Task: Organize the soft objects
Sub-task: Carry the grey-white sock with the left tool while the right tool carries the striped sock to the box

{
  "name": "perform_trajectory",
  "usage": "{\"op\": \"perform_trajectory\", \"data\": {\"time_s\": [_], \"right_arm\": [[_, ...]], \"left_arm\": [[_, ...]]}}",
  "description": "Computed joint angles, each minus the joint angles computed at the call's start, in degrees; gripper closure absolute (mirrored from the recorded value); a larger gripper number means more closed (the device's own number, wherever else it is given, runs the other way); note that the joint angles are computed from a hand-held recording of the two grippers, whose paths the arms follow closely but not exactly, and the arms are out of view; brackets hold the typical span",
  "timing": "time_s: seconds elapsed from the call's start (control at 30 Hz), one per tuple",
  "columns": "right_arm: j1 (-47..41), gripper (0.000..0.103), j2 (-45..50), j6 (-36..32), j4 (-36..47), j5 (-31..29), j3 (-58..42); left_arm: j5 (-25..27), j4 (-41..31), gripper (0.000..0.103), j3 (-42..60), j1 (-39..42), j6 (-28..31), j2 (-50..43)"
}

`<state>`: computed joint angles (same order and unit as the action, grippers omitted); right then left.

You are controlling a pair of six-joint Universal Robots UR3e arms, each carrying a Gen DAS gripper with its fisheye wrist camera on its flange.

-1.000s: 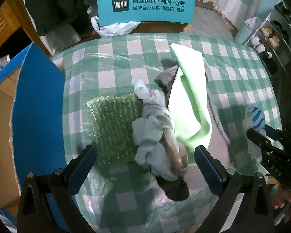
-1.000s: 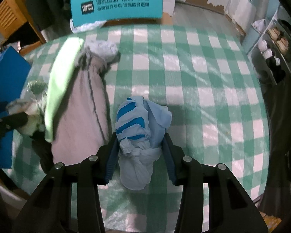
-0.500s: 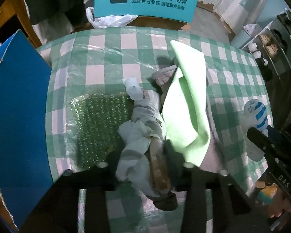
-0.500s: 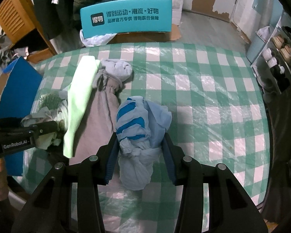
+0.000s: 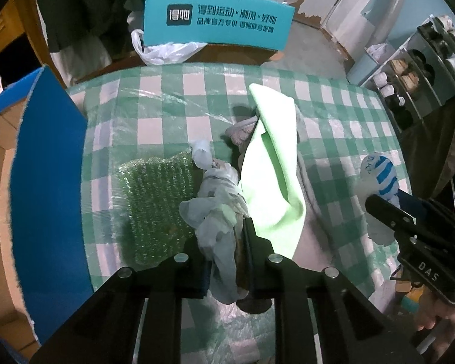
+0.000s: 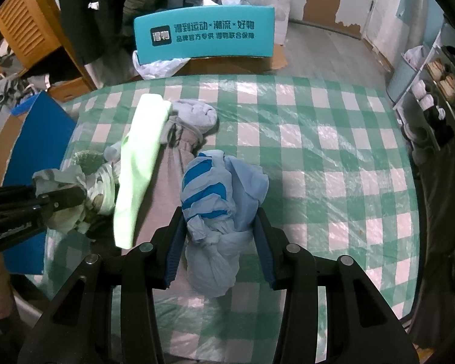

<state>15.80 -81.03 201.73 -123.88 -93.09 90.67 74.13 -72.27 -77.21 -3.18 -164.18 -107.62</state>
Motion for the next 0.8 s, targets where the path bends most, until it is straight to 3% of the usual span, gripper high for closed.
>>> {"op": "perform_trajectory", "data": {"time_s": [0.57, 0.8], "right_arm": [[3.6, 0.060, -0.3, 1.0, 2.2, -2.3, -3.9], [5.2, 0.060, -0.2, 1.5, 3.3, -3.0, -6.2]], "left_arm": [[-0.8, -0.2, 0.086, -6.9, 3.9, 4.4, 11.5], [-3.9, -1.6, 0.086, -9.0, 7.0, 6.5, 16.1]]}}
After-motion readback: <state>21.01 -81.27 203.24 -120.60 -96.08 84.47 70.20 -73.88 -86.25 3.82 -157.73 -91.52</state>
